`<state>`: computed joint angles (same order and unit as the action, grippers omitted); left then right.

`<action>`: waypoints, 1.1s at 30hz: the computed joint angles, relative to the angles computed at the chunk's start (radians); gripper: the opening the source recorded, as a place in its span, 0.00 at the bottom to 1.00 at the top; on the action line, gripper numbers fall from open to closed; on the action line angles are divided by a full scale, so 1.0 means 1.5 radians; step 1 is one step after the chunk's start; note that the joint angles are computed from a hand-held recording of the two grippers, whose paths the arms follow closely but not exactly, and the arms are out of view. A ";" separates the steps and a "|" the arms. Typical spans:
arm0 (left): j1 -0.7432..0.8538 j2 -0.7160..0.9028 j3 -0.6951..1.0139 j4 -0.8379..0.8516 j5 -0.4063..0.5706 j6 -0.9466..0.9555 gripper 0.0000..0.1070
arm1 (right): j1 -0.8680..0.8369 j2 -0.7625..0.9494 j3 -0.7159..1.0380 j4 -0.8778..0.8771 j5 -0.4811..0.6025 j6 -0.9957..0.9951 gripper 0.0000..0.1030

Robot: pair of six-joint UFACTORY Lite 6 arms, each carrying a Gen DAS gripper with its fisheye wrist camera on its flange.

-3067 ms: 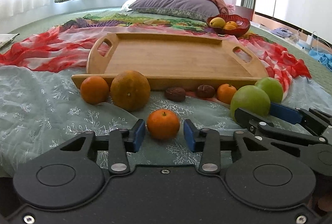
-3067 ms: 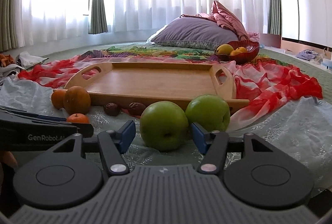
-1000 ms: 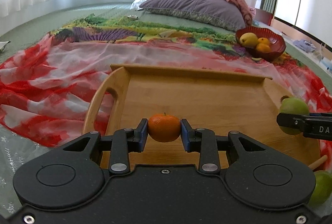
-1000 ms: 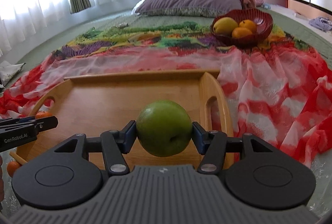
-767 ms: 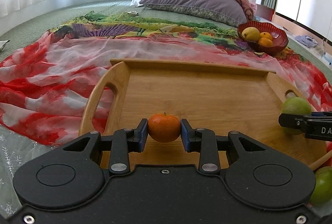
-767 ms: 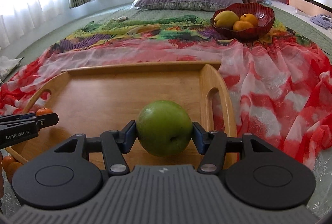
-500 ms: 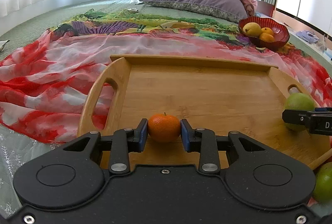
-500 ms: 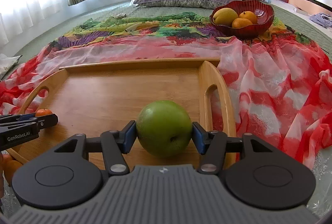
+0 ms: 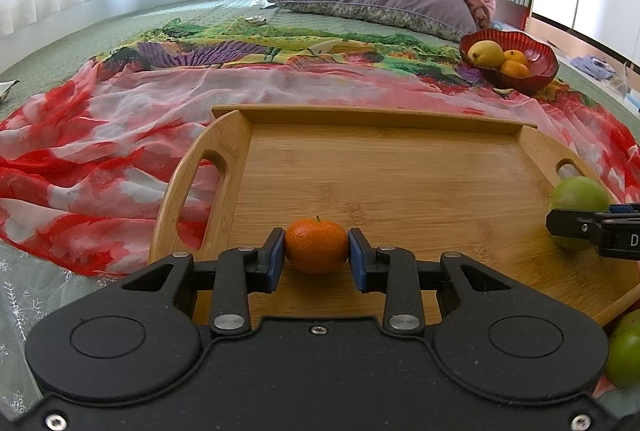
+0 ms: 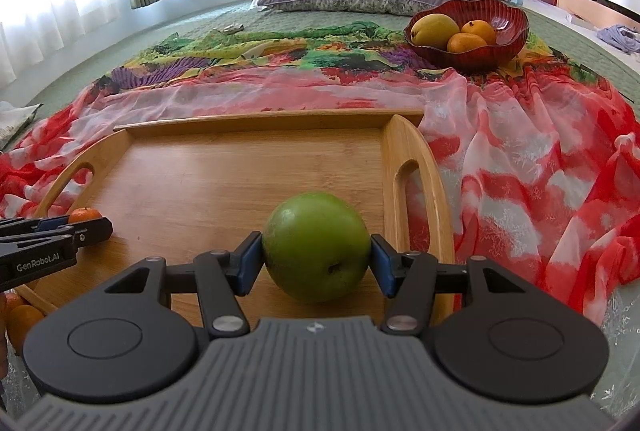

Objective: Organize fruits
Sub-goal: 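Lower the tangerine onto the tray and open the left gripper while the right releases the apple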

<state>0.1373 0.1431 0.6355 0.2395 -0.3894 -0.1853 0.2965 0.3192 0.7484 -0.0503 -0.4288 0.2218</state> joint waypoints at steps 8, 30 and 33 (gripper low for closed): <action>0.019 -0.021 -0.019 0.052 0.000 -0.042 0.40 | 0.014 -0.029 -0.026 0.049 -0.013 -0.057 0.71; 0.107 -0.457 -0.348 0.268 -0.026 -0.148 0.83 | 0.030 -0.292 -0.330 0.065 -0.143 -0.130 0.91; 0.139 -0.535 -0.391 0.380 -0.022 -0.240 0.84 | 0.051 -0.331 -0.373 0.101 -0.156 -0.164 0.93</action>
<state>0.3456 -0.6593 0.0496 0.8091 -0.4231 -0.5460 0.3733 -0.1774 0.1894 0.1013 -0.6623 -0.0240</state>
